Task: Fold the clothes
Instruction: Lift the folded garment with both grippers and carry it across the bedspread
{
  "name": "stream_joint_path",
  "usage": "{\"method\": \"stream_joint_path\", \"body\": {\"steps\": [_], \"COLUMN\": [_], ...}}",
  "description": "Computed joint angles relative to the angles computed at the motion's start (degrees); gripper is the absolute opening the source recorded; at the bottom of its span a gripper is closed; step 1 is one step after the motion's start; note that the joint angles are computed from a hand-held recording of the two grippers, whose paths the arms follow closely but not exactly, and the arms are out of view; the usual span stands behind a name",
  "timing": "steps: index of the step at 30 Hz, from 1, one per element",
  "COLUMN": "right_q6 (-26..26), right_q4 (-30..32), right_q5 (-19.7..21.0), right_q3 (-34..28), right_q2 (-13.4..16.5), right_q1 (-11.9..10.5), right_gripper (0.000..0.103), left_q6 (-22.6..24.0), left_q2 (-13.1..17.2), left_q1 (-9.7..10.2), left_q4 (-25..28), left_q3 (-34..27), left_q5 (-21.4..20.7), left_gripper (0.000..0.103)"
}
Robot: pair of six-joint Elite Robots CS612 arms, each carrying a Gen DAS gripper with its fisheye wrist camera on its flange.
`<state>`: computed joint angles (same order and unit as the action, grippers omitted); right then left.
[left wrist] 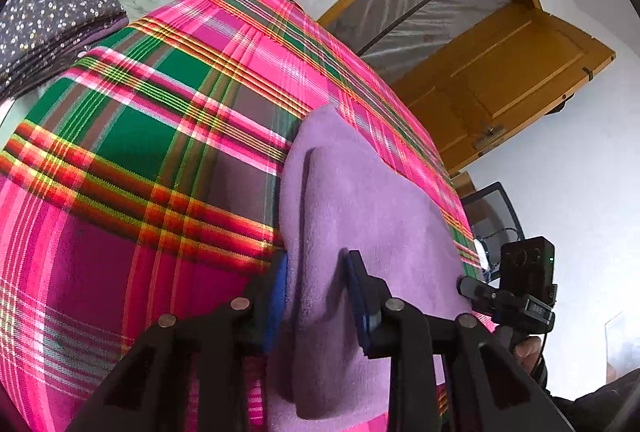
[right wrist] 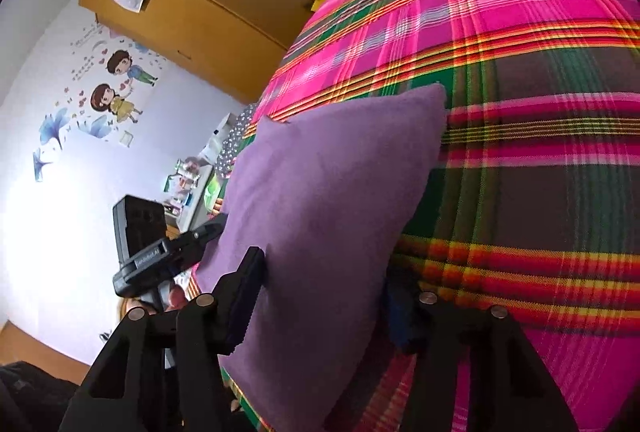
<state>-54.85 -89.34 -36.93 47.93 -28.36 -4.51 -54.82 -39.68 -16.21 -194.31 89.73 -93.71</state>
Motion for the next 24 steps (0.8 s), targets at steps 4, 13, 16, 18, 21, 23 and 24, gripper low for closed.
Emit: {"method": "stream_joint_path", "body": {"steps": [4, 13, 16, 18, 21, 23, 24], "right_q6": [0.5, 0.5, 0.8, 1.1, 1.6, 1.1, 0.7], "right_q4": [0.0, -1.1, -2.0, -2.7, -4.3, -5.3, -5.5], "right_q5": [0.4, 0.0, -0.4, -0.5, -0.1, 0.5, 0.9], "right_q3": [-0.6, -0.3, -0.3, -0.1, 1.0, 1.9, 2.2], "right_q2": [0.4, 0.4, 0.4, 0.3, -0.2, -0.7, -0.9], "right_q1": [0.2, 0.2, 0.5, 0.6, 0.6, 0.4, 0.3], "right_gripper": [0.056, 0.046, 0.046, 0.044, 0.037, 0.034, 0.033], "left_q6": [-0.6, -1.6, -2.2, -2.0, -1.4, -0.8, -0.4], "left_q2": [0.7, 0.5, 0.5, 0.3, -0.2, -0.5, -0.7], "left_q1": [0.49, 0.31, 0.40, 0.23, -0.23, -0.42, -0.51], "left_q4": [1.1, 0.2, 0.3, 0.9, -0.2, -0.9, -1.1], "left_q3": [-1.6, -0.8, -0.9, -1.0, -0.7, -0.5, -0.5], "left_q5": [-0.5, -0.7, -0.7, -0.2, 0.9, 1.3, 1.5], "left_gripper": [0.029, 0.024, 0.021, 0.019, 0.018, 0.018, 0.018]}}
